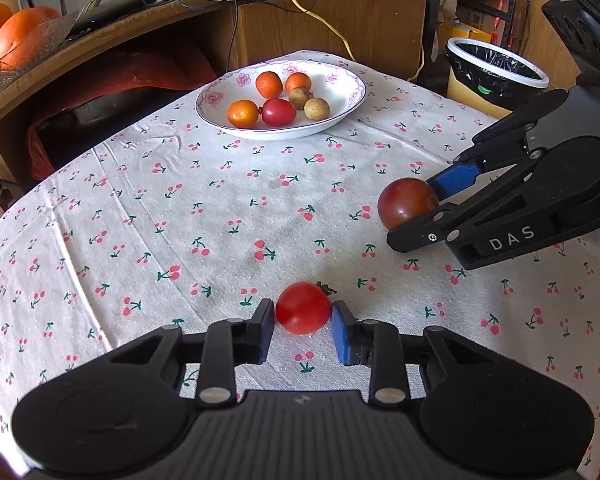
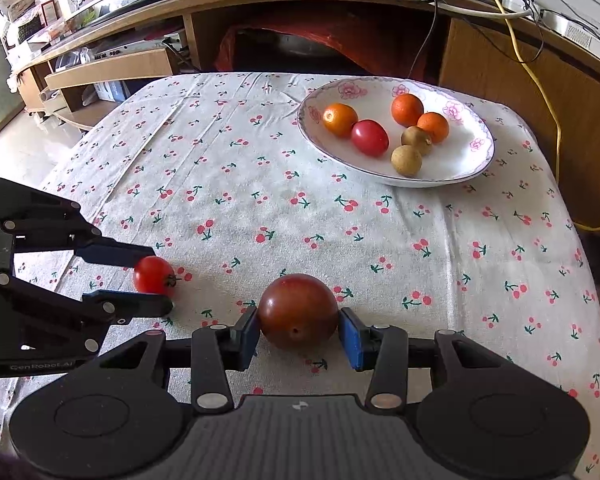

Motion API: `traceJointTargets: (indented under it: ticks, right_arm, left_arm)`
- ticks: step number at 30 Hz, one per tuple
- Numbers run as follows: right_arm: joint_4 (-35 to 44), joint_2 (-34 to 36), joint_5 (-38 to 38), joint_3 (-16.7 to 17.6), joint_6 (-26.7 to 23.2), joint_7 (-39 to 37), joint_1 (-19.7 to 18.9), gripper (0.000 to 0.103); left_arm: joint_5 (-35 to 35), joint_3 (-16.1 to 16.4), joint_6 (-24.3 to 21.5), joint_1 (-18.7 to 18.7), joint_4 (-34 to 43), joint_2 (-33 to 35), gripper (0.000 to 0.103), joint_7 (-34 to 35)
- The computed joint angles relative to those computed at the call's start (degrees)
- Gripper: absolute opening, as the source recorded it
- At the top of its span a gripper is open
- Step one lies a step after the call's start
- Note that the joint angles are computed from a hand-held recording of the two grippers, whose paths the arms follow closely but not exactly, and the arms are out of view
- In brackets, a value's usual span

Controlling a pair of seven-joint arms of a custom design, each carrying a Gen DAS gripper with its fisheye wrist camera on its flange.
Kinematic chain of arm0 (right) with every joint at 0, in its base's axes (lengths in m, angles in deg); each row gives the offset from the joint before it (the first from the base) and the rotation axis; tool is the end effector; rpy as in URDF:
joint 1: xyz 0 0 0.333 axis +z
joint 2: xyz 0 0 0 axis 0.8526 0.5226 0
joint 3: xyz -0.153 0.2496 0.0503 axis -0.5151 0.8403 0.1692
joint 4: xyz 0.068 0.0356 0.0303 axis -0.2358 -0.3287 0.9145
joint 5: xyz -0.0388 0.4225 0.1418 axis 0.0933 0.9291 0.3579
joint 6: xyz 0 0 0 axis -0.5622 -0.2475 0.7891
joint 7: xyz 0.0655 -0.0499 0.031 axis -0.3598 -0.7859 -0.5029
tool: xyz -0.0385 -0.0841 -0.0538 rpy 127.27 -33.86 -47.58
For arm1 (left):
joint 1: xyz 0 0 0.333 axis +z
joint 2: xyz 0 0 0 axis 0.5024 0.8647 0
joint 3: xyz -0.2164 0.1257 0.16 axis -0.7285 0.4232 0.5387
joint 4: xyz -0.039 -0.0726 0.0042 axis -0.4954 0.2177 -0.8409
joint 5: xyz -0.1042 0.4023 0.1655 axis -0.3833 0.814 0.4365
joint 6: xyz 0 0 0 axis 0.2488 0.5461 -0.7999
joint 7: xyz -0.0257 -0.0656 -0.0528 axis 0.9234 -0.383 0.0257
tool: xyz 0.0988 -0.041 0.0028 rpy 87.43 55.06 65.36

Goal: Organize fruits
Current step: 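Lift both tomatoes and carry them toward the white bowl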

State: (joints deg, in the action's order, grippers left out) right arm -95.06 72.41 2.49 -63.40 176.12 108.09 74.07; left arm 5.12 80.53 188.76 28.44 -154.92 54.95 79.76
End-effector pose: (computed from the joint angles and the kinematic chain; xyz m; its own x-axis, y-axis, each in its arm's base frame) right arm 0.5396 0.2129 0.4099 0.0338 -0.9980 -0.0539 -0.8318 0.0018 -0.5551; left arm 0.5987 -0.0828 0.3985 -0.8315 -0.5554 -0.0124 -0.4412 0.6739 -0.5926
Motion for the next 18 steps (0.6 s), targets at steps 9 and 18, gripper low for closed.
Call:
traceJointTargets:
  ticks: [9,18]
  right_arm:
    - [1.18,0.61,-1.66,0.31,-1.43,0.22,0.04,0.035]
    - [2.61,0.95,-7.04,0.64,-0.35,4.82,-0.94,0.034]
  left_arm:
    - [-0.56,-0.3,0.37,-0.37,1.01,0.42,0.037,0.47]
    - [-4.3,-1.5,3.47,-1.24,4.76,2.97,0.037,0.7]
